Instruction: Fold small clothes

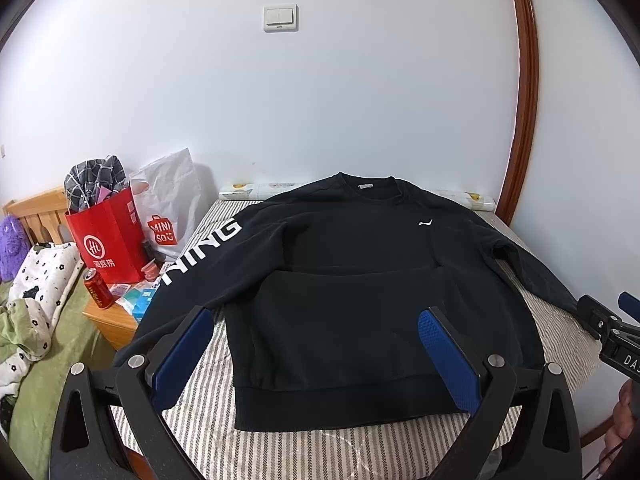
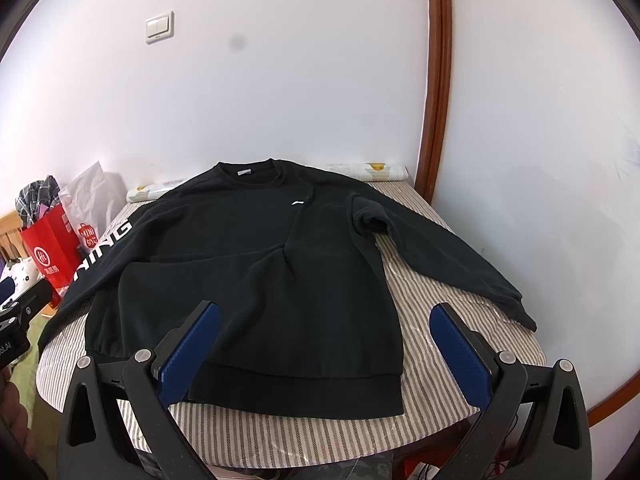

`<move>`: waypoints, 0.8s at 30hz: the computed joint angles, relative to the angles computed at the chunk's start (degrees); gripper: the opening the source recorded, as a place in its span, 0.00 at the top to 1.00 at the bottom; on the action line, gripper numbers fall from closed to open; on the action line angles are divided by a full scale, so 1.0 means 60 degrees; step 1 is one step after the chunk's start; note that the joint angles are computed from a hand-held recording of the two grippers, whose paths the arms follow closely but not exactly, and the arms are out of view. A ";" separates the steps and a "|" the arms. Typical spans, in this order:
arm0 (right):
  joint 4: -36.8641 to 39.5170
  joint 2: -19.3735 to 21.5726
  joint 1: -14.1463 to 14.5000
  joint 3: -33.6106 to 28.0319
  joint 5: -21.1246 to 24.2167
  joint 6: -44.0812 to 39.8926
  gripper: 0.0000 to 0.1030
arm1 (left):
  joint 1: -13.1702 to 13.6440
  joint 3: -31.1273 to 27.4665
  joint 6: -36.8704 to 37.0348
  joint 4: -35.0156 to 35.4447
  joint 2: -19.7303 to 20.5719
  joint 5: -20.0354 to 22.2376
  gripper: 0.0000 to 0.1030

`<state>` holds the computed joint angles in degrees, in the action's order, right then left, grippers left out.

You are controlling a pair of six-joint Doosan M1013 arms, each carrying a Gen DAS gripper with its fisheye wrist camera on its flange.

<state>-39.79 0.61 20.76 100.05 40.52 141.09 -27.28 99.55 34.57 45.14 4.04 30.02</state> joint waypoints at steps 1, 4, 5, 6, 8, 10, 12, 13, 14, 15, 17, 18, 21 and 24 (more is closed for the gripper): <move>0.0006 0.0003 -0.0001 -0.0004 0.0008 -0.0007 0.00 | -0.0013 -0.0016 0.0028 0.0001 0.0015 0.0046 0.00; -0.0025 0.0009 0.0006 0.0000 0.0027 0.0043 0.00 | -0.0031 -0.0033 0.0045 -0.0007 0.0034 0.0071 0.00; -0.0021 0.0005 0.0000 0.0012 0.0017 0.0041 0.00 | -0.0020 -0.0035 0.0070 -0.0052 0.0034 0.0053 0.00; -0.0015 0.0013 -0.0001 0.0006 0.0022 0.0037 0.00 | -0.0004 -0.0034 0.0092 -0.0086 0.0031 0.0022 0.00; -0.0022 0.0029 0.0013 -0.0011 0.0047 0.0038 0.00 | 0.0012 -0.0029 0.0122 -0.0139 0.0032 -0.0029 0.00; -0.0050 0.0039 0.0022 -0.0025 0.0062 0.0048 0.00 | 0.0047 -0.0033 0.0162 -0.0199 0.0029 -0.0072 0.00; -0.0053 0.0033 0.0017 0.0003 0.0027 0.0069 0.00 | 0.0069 0.0001 0.0088 -0.0128 0.0002 -0.0127 0.00; -0.0073 0.0036 0.0035 0.0003 0.0061 0.0106 0.00 | 0.0073 0.0025 0.0037 -0.0085 -0.0012 -0.0164 0.00; -0.0083 0.0036 0.0043 0.0007 0.0060 0.0112 0.00 | 0.0090 0.0054 0.0012 -0.0073 -0.0032 -0.0223 0.00; -0.0032 0.0038 0.0025 0.0001 0.0039 0.0036 0.00 | 0.0106 0.0067 0.0005 -0.0086 -0.0038 -0.0273 0.00; 0.0007 0.0069 0.0011 -0.0046 0.0088 -0.0028 0.00 | 0.0151 0.0098 0.0092 -0.0209 -0.0057 -0.0377 0.00; 0.0006 0.0086 0.0008 -0.0064 0.0113 -0.0031 0.00 | 0.0169 0.0103 0.0138 -0.0258 -0.0059 -0.0392 0.00; -0.0014 0.0137 -0.0015 -0.0114 0.0079 0.0023 0.00 | 0.0207 0.0135 0.0103 -0.0221 -0.0076 -0.0438 0.00; 0.0112 0.0183 -0.0044 -0.0150 0.0065 -0.0101 0.00 | 0.0240 0.0146 0.0113 -0.0219 -0.0074 -0.0508 0.00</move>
<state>-39.11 1.71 20.50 99.15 40.91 140.48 -25.83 100.43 35.25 43.83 3.60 26.98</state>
